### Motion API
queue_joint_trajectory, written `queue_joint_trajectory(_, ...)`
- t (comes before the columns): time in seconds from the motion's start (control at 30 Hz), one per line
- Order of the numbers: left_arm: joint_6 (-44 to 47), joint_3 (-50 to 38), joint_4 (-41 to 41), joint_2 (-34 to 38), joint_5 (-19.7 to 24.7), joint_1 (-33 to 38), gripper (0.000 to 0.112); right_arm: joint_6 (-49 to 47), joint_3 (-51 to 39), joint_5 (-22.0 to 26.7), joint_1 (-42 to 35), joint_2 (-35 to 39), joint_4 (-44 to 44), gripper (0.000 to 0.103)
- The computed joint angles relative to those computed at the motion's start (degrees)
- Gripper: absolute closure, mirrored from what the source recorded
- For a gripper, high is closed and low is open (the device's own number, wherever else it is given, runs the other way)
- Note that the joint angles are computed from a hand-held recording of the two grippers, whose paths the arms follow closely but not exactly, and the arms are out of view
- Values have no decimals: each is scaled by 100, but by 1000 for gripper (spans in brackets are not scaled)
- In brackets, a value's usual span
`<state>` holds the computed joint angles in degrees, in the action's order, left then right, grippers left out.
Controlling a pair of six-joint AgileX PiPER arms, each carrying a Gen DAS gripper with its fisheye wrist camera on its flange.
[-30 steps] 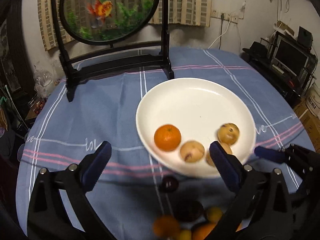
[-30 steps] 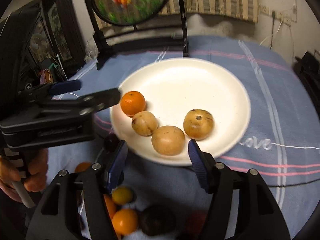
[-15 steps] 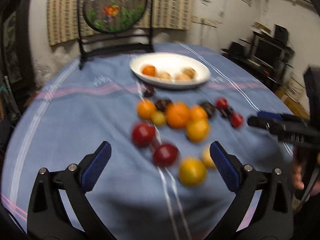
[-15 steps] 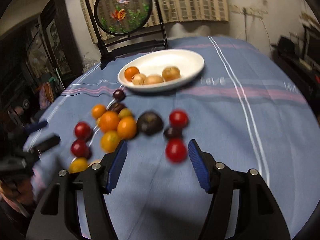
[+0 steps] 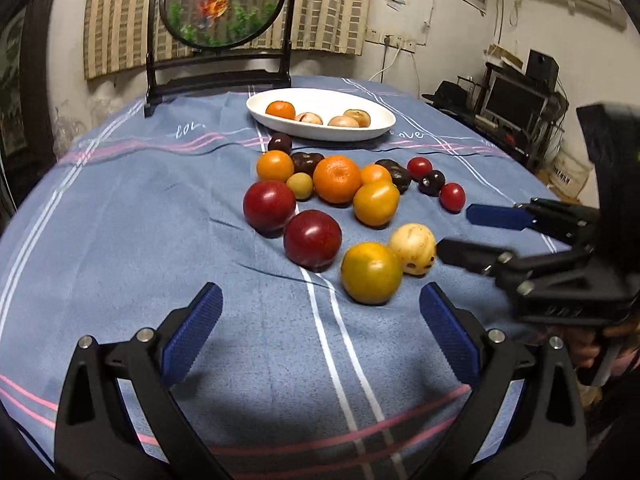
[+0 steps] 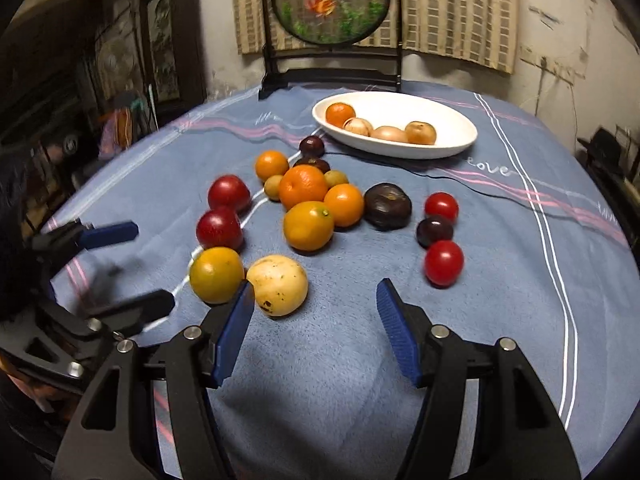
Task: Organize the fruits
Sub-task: 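Withdraw both tools from the plate back toward the fruit cluster, then grasp the yellow citrus with the left tool while the right tool grasps the pale yellow potato-like fruit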
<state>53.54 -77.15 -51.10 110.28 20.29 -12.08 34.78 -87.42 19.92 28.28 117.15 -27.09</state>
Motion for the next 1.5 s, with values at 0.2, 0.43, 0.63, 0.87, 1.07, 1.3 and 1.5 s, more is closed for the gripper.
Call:
queue_joint_trajectory(0.2,-101,-112,29,75,173,39,12,-517,-507,318,86,318,295,39)
queue_joint_trajectory(0.43,-274,-199,170,140,235,36,12,-1408,-1061,729,18,610,1152,39)
queue_joint_trajectory(0.63,-391,-237,255,150,304,53,12,-2066,-1443,1039,-69,815,1845,46)
queue_joint_trajectory(0.87,-462,-265,317,165,328,57,12,-2495,-1777,1325,-99,988,2261,58)
queue_joint_trajectory(1.07,-499,-338,203,226,456,134,12,-2373,-1276,871,-180,748,2433,64)
queue_joint_trajectory(1.3,-779,-516,645,283,451,-60,43,-1807,8,-201,-433,52,2302,64)
queue_joint_trajectory(1.5,-1242,-816,1398,416,533,-361,51,-2539,349,-507,-606,-127,3136,64)
